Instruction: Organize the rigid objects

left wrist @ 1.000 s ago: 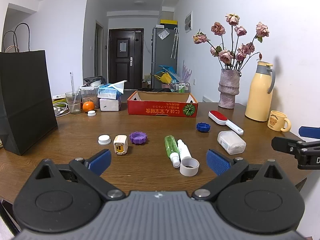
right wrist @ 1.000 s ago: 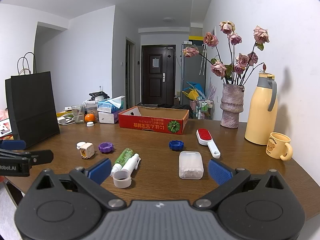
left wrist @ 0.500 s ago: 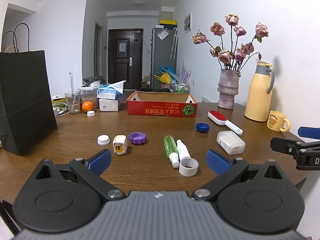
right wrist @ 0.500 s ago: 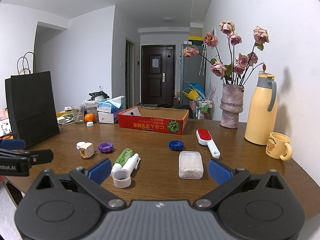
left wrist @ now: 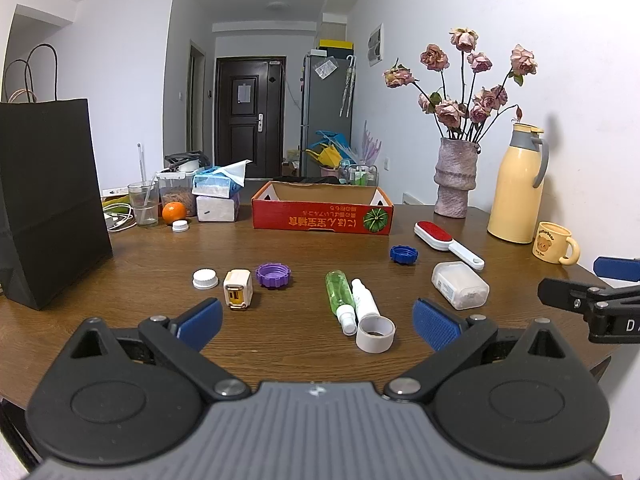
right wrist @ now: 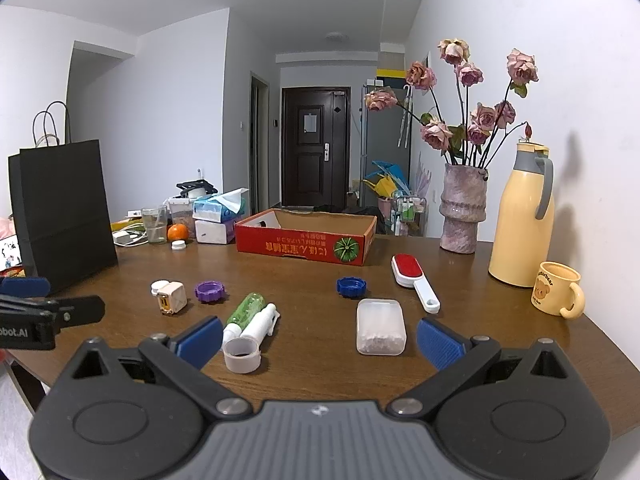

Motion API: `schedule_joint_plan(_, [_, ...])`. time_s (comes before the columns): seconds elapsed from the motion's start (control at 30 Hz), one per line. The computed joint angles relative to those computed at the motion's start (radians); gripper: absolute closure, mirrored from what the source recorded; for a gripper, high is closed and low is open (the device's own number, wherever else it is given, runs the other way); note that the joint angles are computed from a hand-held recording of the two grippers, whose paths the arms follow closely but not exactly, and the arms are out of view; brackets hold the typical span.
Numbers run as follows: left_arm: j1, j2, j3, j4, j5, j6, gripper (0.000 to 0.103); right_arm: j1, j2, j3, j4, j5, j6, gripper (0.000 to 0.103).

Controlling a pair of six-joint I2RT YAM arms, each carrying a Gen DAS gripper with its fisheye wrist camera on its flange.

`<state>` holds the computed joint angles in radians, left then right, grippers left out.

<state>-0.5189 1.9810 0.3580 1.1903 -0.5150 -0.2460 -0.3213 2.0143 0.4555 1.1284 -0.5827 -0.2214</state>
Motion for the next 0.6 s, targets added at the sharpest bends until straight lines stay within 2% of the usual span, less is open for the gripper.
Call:
schedule_joint_plan(0.3, [0.004,-0.006,0.046,-0.064,0.028,-0.016,0.0,0.019,0.022,0.05,-0.055,0.024,-0.014,0.0])
schedule_joint_plan(0.43, [0.067,0.035,0.082,-0.06,0.088,0.002,0.0,0.038,0.031,0.086,-0.094,0.038,-0.014,0.0])
schedule_joint_plan(0.6, [0.105,0.062,0.122,-0.088,0.111,0.009,0.0,0.072,0.064,0.14,-0.132,0.054,-0.022,0.0])
